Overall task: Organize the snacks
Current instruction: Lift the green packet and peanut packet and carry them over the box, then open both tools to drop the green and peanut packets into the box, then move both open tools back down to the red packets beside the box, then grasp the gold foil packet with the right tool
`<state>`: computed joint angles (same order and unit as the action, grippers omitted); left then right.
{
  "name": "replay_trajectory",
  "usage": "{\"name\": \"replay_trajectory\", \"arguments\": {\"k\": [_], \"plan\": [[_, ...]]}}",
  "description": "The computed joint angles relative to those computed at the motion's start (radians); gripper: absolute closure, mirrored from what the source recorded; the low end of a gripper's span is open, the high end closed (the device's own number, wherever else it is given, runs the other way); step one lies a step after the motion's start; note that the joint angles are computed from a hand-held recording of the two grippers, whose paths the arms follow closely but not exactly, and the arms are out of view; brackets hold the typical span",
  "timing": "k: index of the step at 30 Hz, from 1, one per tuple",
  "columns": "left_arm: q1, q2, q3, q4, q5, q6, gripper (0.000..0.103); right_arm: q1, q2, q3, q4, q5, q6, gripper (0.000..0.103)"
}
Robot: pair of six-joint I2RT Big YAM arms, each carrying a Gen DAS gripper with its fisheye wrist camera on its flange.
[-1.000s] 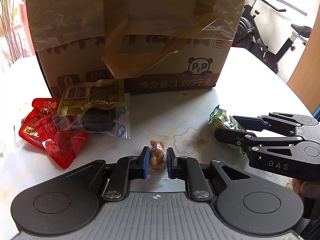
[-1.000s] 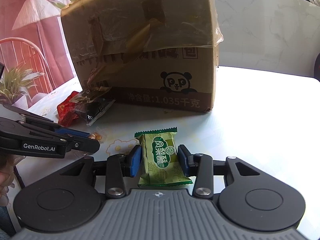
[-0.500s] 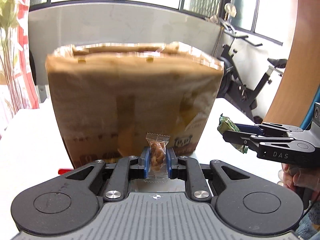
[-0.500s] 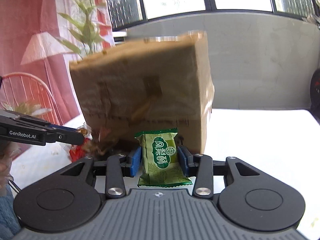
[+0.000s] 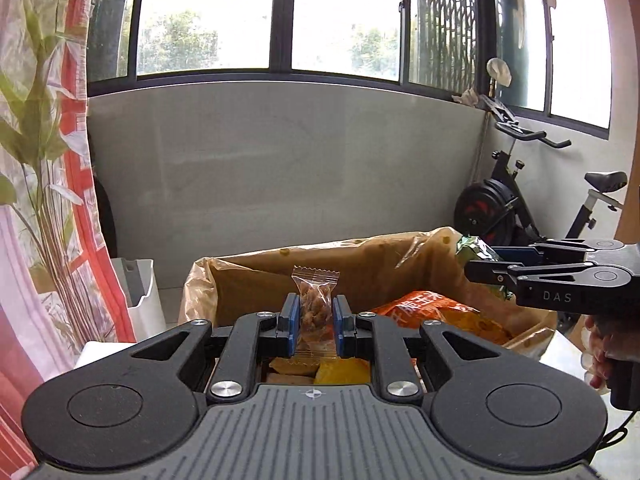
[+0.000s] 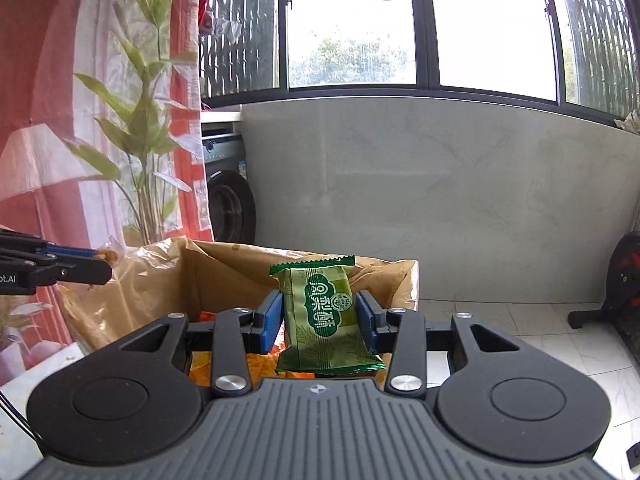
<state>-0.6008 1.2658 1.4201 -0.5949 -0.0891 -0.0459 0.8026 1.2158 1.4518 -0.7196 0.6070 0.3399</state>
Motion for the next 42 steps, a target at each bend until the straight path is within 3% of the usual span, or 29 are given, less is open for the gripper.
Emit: {"name": "replay_trajectory", "arguments": {"k": [2, 3, 5, 6, 13, 20, 23, 25, 28, 31, 38, 42], "plan": [[0.003, 0.021, 0.021, -0.015, -0.01, -0.012, 0.083, -0.006, 0.027, 0.018, -0.035, 0.017, 0.024, 0.059], [0.006, 0.026, 0.022, -0.01, -0.014, -0.01, 0.078, -0.006, 0.034, 0.023, -0.041, 0.027, 0.035, 0.058], [0.011, 0.025, 0.023, -0.002, -0.03, -0.005, 0.056, -0.003, 0.024, 0.004, -0.026, 0.041, 0.04, 0.042], [0.01, 0.017, 0.015, 0.008, -0.036, -0.009, 0.051, 0.0, 0.018, -0.004, -0.016, 0.044, 0.036, 0.034], [0.064, -0.05, -0.031, -0.011, 0.05, -0.011, 0.05, 0.07, -0.051, -0.051, 0.022, 0.108, 0.03, 0.034], [0.162, -0.181, -0.131, -0.065, 0.142, 0.042, 0.05, 0.215, -0.121, -0.14, 0.085, 0.276, 0.112, 0.034], [0.224, -0.226, -0.177, -0.085, 0.193, 0.054, 0.05, 0.287, -0.123, -0.171, 0.054, 0.368, 0.188, 0.034], [0.259, -0.231, -0.196, -0.097, 0.216, 0.068, 0.05, 0.324, -0.111, -0.175, -0.014, 0.401, 0.291, 0.034], [0.294, -0.229, -0.225, -0.109, 0.238, 0.064, 0.05, 0.35, -0.083, -0.179, -0.106, 0.37, 0.469, 0.034], [0.321, -0.224, -0.267, -0.096, 0.272, 0.039, 0.051, 0.353, -0.036, -0.175, -0.158, 0.287, 0.572, 0.034], [0.353, -0.166, -0.334, -0.076, 0.303, 0.037, 0.05, 0.308, 0.068, -0.166, -0.113, 0.029, 0.574, 0.034], [0.366, -0.108, -0.358, -0.021, 0.308, 0.002, 0.05, 0.266, 0.131, -0.132, -0.091, -0.091, 0.546, 0.034]]}}
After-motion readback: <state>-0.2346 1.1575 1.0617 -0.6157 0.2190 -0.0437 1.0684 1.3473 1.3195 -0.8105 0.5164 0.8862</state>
